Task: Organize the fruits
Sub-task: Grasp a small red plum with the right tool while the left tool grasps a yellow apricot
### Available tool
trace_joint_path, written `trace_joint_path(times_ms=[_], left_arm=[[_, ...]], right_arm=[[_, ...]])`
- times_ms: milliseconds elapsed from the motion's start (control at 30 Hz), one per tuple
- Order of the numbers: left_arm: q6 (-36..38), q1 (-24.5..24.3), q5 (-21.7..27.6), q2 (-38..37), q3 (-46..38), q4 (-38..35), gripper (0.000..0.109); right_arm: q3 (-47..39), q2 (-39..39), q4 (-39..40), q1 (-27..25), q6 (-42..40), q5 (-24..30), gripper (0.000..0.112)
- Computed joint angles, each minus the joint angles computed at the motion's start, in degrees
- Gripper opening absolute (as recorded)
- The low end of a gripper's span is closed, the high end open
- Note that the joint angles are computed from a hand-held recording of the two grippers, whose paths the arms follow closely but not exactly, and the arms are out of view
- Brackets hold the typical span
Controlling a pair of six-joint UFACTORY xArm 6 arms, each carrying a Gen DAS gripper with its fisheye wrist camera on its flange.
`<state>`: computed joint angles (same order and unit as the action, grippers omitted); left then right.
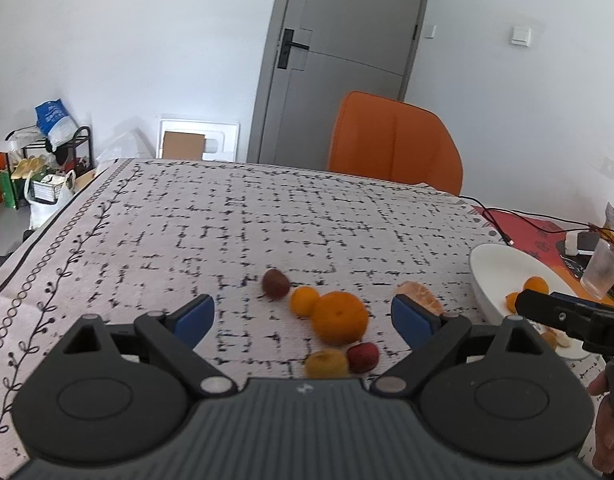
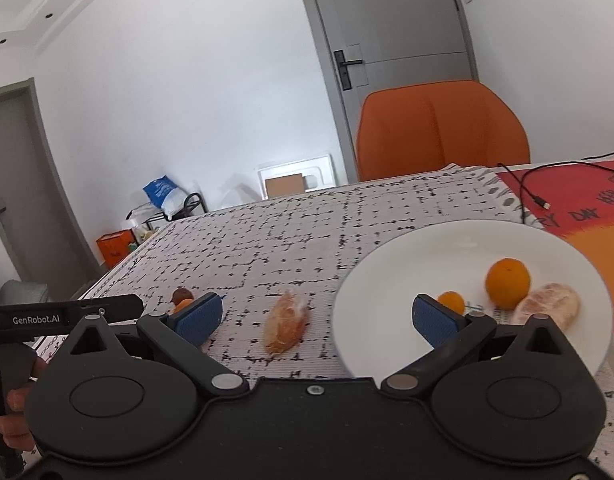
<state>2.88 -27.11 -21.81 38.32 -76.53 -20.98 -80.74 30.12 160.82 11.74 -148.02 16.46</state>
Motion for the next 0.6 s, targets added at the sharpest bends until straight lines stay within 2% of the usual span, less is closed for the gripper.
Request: trace_joint_path(times_ms=[200, 300, 467, 600], left_arm=[[-1.48, 1.3, -0.53, -0.69, 1.84, 0.69, 0.094], [-3.59, 2.17, -0.92, -0.98, 2.91, 2.69, 0.094], [-9.45, 4.07, -1.23, -1.45, 4.55, 9.09, 0.092], [-11.66, 4.97, -1.85, -1.35, 5.19, 12.03, 0.092]], right_arm=[[-1.08, 0.72, -2.72, 1.55, 1.26, -0.37, 0.102], [-2.21, 1.32, -5.08, 2.65, 2.39, -1.37, 0.098], [-4.98, 3.19, -10.35, 4.45, 7.12, -3.66, 0.079], [-6.57, 4.66, -16.36, 5.66, 13.15, -4.45, 0.07]])
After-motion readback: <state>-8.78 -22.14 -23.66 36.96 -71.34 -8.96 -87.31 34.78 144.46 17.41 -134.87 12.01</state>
